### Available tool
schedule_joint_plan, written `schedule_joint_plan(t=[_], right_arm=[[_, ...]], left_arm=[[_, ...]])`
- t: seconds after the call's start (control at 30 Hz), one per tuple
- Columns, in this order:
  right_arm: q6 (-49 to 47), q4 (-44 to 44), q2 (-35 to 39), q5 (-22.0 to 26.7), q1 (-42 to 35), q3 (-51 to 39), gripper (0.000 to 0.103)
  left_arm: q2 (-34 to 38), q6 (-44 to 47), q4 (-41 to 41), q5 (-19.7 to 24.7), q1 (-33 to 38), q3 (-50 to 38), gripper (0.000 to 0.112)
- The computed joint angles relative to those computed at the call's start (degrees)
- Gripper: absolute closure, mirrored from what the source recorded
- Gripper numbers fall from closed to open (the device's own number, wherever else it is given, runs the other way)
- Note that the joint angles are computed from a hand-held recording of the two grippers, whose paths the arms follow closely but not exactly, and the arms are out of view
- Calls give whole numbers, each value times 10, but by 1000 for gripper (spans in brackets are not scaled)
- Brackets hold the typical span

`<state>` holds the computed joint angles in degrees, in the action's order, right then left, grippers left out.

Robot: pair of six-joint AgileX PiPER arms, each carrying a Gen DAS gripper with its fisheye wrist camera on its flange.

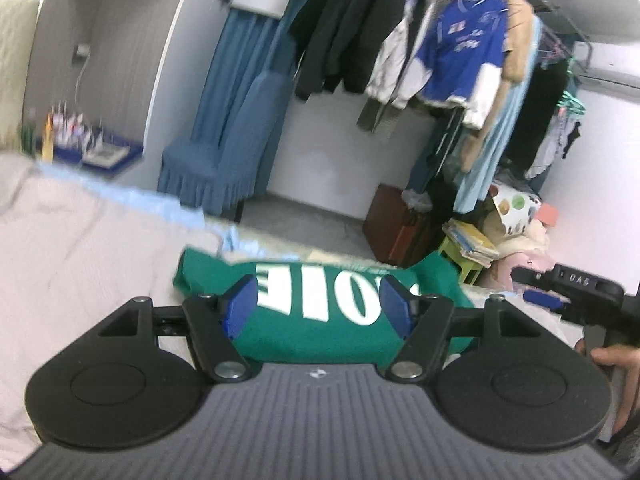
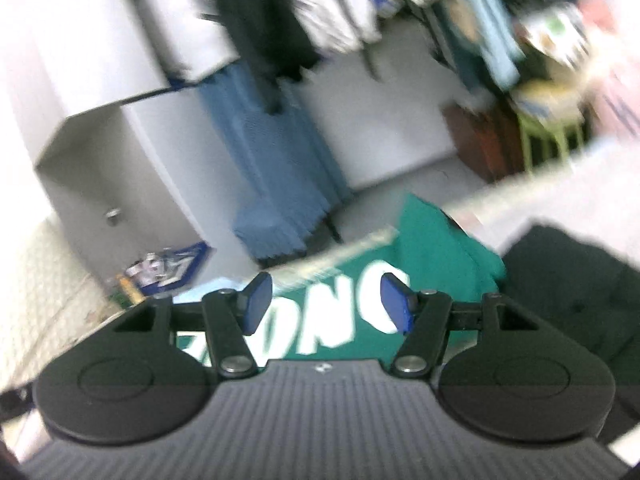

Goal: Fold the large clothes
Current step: 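Open both grippers and release the folded hoodie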

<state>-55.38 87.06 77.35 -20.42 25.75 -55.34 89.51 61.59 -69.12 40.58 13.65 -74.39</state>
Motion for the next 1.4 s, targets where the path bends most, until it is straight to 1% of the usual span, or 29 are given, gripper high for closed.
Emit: schedule_joint_plan(t=[0.07, 0.13, 0.2, 0.3, 0.37, 0.47, 0.57, 0.7, 0.73, 0.87, 1.0, 1.13, 1.4], right_arm=[[-67, 36, -31, -37, 49, 0, 40], [-114, 58, -51, -81, 100, -2, 40], [-128, 64, -69, -117, 145, 9, 40], [-144, 71, -86, -159, 203, 27, 40], [-136, 63, -95, -181, 233, 45, 40], [-142, 71, -96, -225, 284, 52, 40], [-149, 77, -91, -268, 331, 56, 40], [-140, 85, -89, -297, 368, 66, 40], [-137, 88, -86, -307, 377, 68, 40], [-130, 96, -72, -333, 402, 72, 40], [-115, 100, -56, -352, 419, 74, 40], [-109, 108, -44, -351, 419, 75, 40], [-88, 117, -28, -363, 433, 83, 40]], left_arm=[[-42, -8, 14, 19, 11, 9, 40], [-80, -10, 24, 37, 21, 20, 40], [-120, -16, 42, 45, 27, 35, 40], [-173, -12, 52, 53, 38, 63, 40], [-202, -3, 45, 74, 57, 83, 40], [-230, 17, 25, 108, 89, 110, 40], [-252, 36, 17, 123, 111, 137, 40], [-264, 55, 15, 138, 129, 164, 39], [-268, 60, 12, 149, 139, 171, 38], [-263, 79, -1, 168, 161, 183, 36], [-261, 93, 1, 155, 156, 193, 32], [-260, 105, 3, 150, 155, 203, 30], [-250, 109, 15, 114, 129, 220, 29]])
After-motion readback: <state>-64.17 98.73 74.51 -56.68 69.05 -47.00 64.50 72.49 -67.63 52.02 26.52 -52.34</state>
